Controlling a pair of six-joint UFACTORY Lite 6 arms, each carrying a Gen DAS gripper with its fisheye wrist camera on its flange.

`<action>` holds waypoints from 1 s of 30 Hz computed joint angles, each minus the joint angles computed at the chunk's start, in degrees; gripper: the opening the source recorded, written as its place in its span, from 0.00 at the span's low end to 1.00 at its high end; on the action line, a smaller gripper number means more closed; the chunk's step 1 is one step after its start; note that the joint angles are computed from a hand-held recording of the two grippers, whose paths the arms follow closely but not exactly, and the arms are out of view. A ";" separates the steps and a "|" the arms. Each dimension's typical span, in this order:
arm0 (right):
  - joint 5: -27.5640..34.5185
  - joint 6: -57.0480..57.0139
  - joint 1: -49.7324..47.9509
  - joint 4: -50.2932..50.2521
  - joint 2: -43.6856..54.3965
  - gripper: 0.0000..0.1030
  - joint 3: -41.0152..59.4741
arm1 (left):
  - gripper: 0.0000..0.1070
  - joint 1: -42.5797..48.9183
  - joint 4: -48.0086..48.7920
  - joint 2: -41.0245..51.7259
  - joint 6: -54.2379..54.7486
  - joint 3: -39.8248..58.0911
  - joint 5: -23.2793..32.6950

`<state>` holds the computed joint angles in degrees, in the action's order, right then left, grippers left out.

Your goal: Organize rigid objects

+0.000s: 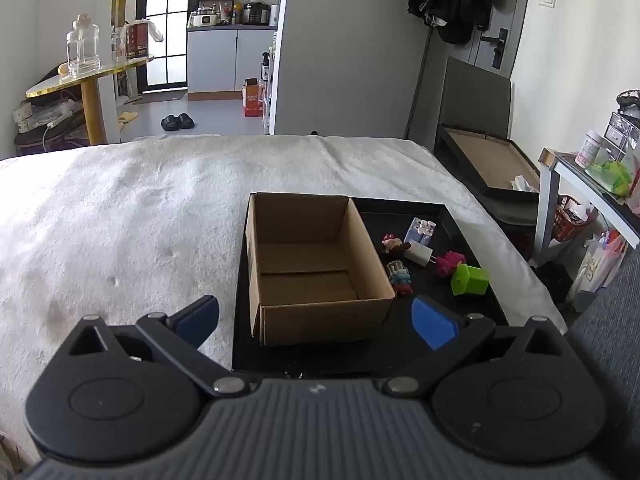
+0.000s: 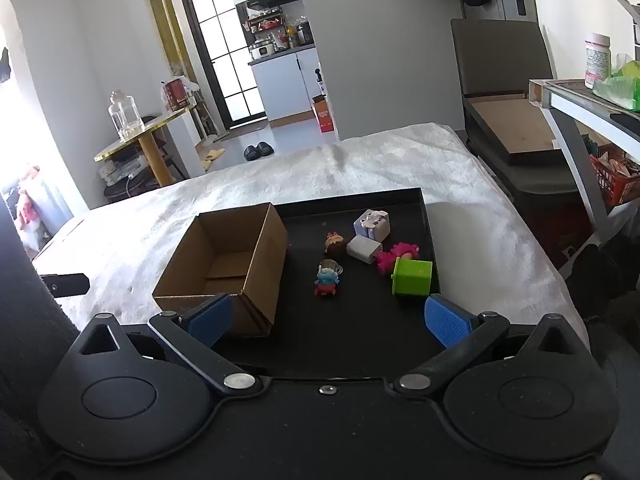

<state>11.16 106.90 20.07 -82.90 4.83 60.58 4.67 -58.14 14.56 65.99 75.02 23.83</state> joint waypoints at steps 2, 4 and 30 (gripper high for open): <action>0.00 -0.06 0.07 0.15 -0.07 1.00 -0.06 | 0.96 -0.05 -0.21 -0.09 0.36 -0.17 -0.28; 0.11 -0.11 0.34 0.18 -0.36 1.00 -0.21 | 0.96 -0.07 -0.43 -0.17 0.65 -0.36 -0.50; -1.02 -5.97 -0.45 5.61 -0.69 1.00 0.33 | 0.96 -0.82 0.01 0.58 -0.63 0.85 0.14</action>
